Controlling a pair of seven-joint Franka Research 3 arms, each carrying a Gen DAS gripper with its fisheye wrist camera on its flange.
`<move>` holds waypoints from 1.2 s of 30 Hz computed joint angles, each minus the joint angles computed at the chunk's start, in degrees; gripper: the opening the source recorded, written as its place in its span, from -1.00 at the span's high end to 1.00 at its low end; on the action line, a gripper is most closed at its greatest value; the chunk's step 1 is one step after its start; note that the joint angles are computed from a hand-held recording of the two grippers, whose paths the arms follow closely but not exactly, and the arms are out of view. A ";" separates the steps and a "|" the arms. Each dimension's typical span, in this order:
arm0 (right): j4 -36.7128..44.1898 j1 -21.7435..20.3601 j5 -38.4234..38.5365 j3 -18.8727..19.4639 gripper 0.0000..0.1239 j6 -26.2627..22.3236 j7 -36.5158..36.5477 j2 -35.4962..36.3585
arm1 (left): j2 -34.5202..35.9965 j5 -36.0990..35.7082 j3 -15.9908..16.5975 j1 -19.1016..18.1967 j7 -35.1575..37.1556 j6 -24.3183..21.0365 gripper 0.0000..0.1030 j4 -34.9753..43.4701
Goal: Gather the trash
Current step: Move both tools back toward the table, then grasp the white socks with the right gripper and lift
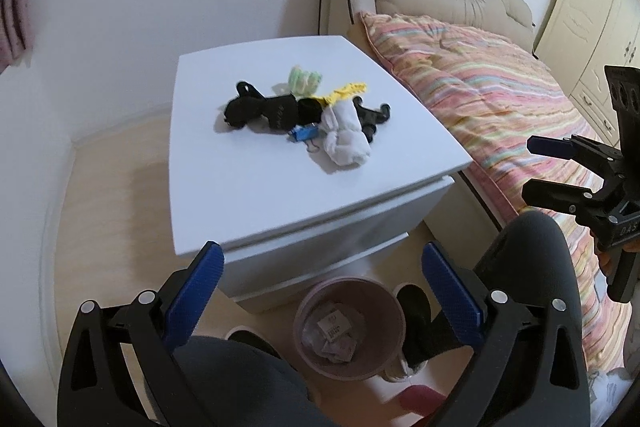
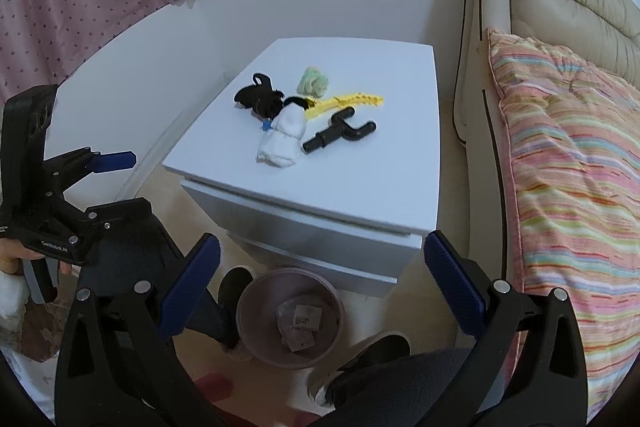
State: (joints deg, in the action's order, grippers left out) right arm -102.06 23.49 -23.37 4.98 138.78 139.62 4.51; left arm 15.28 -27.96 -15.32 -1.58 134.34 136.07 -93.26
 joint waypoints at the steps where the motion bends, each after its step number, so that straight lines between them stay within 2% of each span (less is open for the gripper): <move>1: 0.90 -0.09 0.13 -0.08 -0.61 -0.35 -0.49 0.58 | 0.38 0.19 0.05 -0.06 -0.12 0.15 -0.85 0.59; 8: 9.08 -0.31 3.33 -1.49 -0.61 -1.19 -6.48 6.38 | 3.04 1.89 -0.17 0.19 -1.76 0.55 -0.85 4.66; 14: 20.44 0.05 8.50 -3.16 -0.61 -4.44 -13.37 14.38 | 4.37 2.80 -0.64 0.70 -2.88 1.16 -0.85 6.69; 23: 42.07 0.07 16.77 -5.10 -0.61 -14.88 -21.47 29.66 | 4.96 2.95 -1.09 1.40 -3.60 0.87 -0.85 7.23; 30: 57.11 -0.41 21.61 -5.56 -0.60 -22.11 -24.60 39.90 | 5.79 3.31 -1.01 1.81 -4.64 0.54 -0.85 7.99; 32: 60.23 -0.67 22.84 -5.50 -0.44 -23.16 -24.96 42.10 | 6.00 3.44 -0.99 1.93 -4.88 0.47 -0.85 8.12; 33: 61.27 -0.68 23.18 -5.61 -0.28 -23.68 -25.00 42.80 | 6.05 3.49 -1.01 1.98 -4.98 0.48 -0.85 8.13; 36: 66.17 -0.74 23.92 -5.79 -0.23 -26.09 -25.19 45.91 | 6.28 3.52 -1.06 2.17 -5.23 0.26 -0.85 8.24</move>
